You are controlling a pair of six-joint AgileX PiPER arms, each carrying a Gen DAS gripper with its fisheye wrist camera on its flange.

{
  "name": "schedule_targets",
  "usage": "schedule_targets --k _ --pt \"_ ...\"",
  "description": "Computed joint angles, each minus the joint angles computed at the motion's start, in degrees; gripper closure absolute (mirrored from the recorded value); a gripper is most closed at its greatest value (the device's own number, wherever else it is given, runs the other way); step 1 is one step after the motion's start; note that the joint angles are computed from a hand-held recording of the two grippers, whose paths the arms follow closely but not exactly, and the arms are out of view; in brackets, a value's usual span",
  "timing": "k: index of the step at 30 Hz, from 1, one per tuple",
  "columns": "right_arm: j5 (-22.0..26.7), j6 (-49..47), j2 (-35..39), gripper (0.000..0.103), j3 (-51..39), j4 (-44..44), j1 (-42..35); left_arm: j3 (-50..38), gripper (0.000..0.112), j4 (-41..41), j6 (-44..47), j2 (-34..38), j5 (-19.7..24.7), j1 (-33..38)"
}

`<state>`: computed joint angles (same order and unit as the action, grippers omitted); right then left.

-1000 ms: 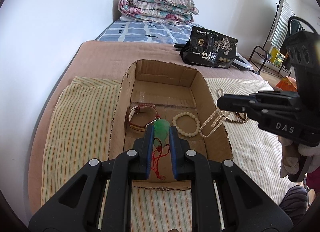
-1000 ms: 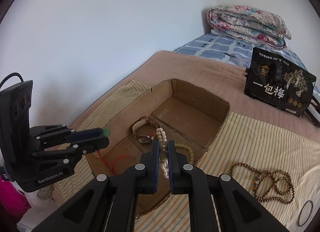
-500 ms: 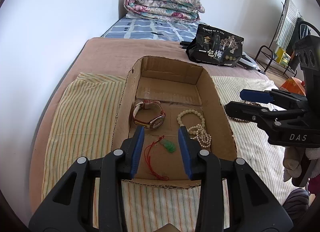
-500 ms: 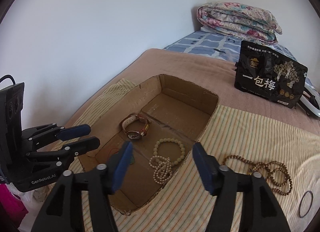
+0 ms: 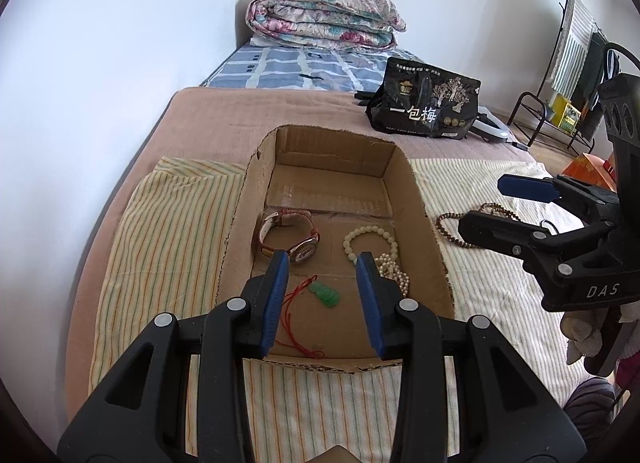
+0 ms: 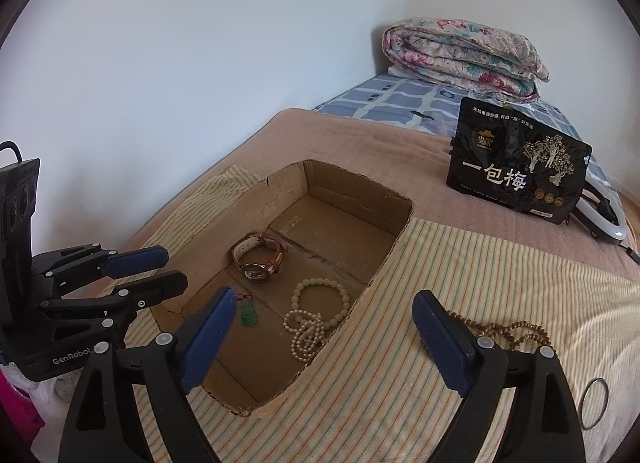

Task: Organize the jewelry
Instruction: 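Lift both tools out of the box and move back over the bed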

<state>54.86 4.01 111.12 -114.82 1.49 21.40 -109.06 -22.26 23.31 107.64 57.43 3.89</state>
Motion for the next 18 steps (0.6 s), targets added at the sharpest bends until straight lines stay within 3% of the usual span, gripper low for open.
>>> schedule_targets --k 4,15,18 --pt "-1.8 1.1 -2.4 0.003 2.8 -1.1 -0.2 0.6 0.077 1.0 -0.5 -1.3 -0.8 -1.1" --pt "-6.5 3.4 -10.9 0.000 13.0 -2.1 -4.2 1.9 0.076 2.9 -2.0 -4.3 -2.0 -5.0" --pt "-7.6 3.1 -13.8 0.000 16.6 -1.8 -5.9 2.3 0.065 3.7 -2.6 -5.2 -2.7 -6.7"
